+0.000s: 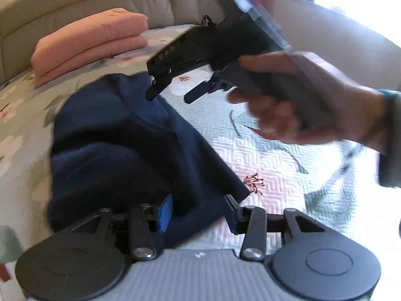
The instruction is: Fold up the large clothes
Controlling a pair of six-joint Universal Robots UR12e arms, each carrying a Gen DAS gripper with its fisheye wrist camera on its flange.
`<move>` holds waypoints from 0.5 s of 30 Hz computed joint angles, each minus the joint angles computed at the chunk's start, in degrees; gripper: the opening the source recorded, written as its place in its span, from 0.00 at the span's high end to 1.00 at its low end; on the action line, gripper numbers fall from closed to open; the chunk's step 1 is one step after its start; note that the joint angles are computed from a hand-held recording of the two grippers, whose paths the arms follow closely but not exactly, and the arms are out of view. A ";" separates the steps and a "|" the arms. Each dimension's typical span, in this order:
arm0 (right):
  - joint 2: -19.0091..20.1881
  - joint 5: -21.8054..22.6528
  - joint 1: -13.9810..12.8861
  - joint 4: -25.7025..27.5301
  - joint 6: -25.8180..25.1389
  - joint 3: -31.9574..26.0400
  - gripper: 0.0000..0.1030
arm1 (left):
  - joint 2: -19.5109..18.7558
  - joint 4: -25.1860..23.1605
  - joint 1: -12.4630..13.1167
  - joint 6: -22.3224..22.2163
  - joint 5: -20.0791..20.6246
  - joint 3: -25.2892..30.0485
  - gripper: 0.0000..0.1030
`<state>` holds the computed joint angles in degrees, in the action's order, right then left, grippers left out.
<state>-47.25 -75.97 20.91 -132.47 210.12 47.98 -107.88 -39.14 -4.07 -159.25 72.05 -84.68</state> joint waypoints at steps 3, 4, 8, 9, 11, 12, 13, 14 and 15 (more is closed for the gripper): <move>3.99 2.10 -0.34 3.69 1.45 -6.29 0.20 | 0.98 3.17 0.96 1.87 3.22 -0.59 0.58; 4.82 2.71 -0.47 4.86 2.53 -7.66 0.20 | 1.11 4.47 1.19 2.88 4.47 -0.75 0.58; 7.60 8.69 -1.34 5.53 9.61 -10.93 0.19 | -0.20 7.50 1.53 9.58 10.27 -0.23 0.58; 7.96 9.37 -1.39 5.64 10.22 -11.31 0.19 | -0.33 7.89 1.71 10.66 10.37 -0.39 0.57; 8.25 9.63 -1.30 5.24 9.57 -11.60 0.19 | -0.77 7.80 1.99 12.11 10.42 -0.10 0.56; 8.23 9.57 -1.20 4.85 8.97 -11.52 0.23 | -0.88 8.01 2.26 12.20 9.74 0.06 0.54; 8.06 8.90 -1.00 4.28 7.94 -11.23 0.36 | -0.83 8.49 2.55 11.66 9.25 -0.16 0.53; 8.06 8.34 -0.80 4.34 6.43 -11.36 0.46 | -0.76 8.78 2.82 10.48 8.67 -0.37 0.51; 8.08 7.03 -0.49 5.04 4.49 -11.78 0.58 | -0.74 8.76 2.91 9.45 7.99 -0.46 0.51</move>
<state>-39.17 -68.94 20.43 -127.43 214.62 36.20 -108.63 -30.38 -1.16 -149.80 80.04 -85.14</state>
